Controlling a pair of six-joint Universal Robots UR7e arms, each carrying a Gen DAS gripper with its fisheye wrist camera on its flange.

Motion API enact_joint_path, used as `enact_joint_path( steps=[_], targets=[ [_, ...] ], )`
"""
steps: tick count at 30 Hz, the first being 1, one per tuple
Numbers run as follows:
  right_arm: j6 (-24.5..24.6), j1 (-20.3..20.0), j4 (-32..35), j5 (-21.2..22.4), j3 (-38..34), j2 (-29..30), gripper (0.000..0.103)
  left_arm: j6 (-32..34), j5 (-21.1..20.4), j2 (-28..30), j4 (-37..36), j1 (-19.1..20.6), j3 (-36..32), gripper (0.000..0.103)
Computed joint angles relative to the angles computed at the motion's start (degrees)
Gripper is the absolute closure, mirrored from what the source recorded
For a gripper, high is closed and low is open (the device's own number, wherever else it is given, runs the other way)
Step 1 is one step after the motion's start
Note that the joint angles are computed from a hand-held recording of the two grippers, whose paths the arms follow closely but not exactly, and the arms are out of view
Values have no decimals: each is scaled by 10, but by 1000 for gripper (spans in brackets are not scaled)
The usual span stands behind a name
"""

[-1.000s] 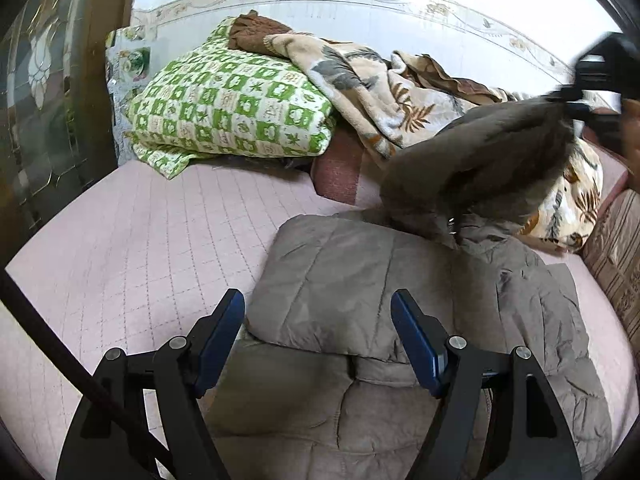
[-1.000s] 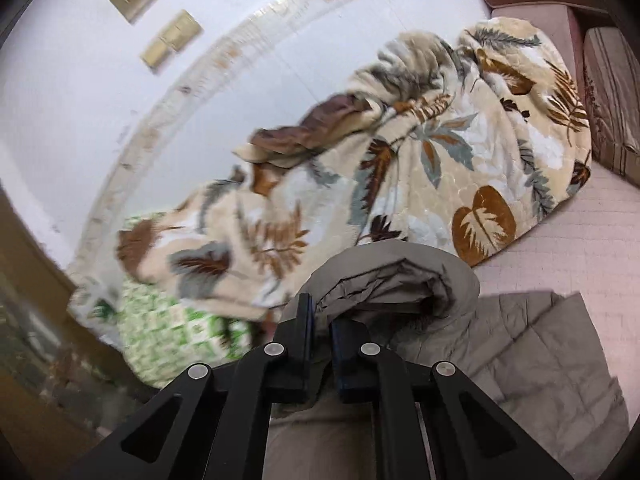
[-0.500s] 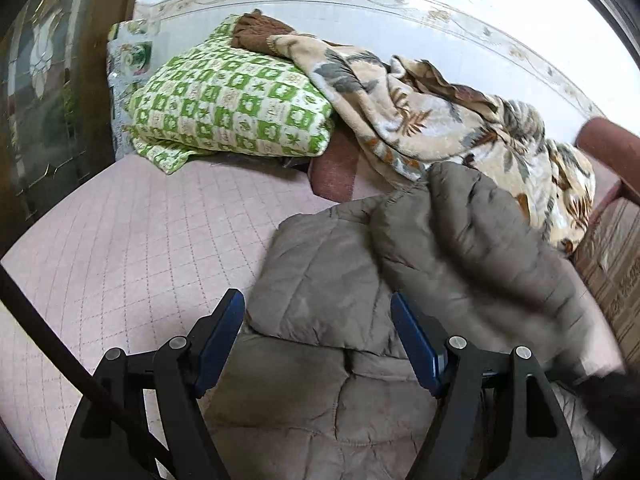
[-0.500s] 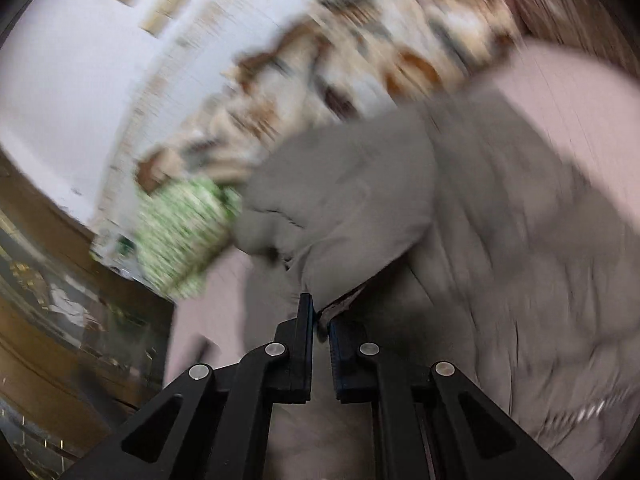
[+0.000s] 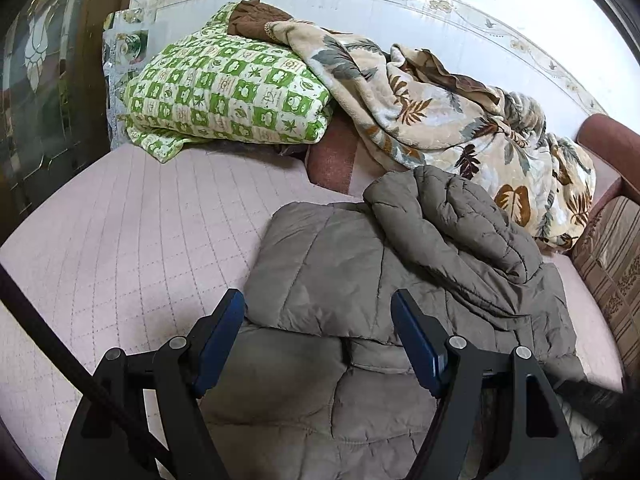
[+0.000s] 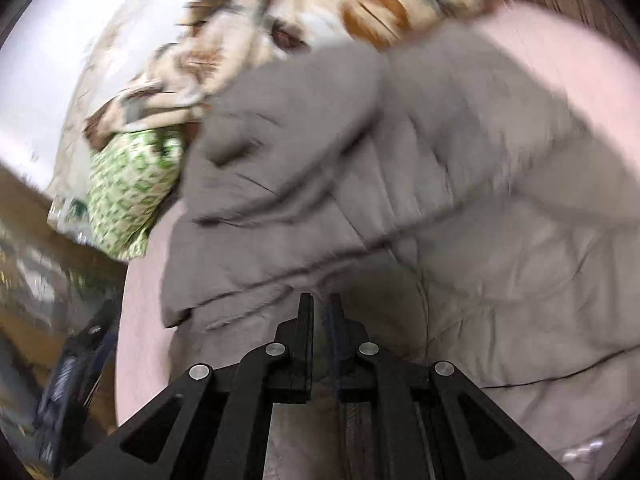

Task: Fold large clothes

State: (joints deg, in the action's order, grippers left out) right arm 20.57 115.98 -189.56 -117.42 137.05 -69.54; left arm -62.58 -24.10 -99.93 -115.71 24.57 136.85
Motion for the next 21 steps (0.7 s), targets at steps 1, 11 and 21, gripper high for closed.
enact_joint_path(
  steps=[1,11,21],
  targets=[
    [-24,16,8,-22,-15,-3,95,2,0,-1,-2,0,1,28],
    [-216,32,-17,-147,-224,133,47,-14,9,-2,18,4,-3,28],
    [-240,16,-8,-202,-238,201,47,10,-2,-3,-15,16,-4,28]
  ],
)
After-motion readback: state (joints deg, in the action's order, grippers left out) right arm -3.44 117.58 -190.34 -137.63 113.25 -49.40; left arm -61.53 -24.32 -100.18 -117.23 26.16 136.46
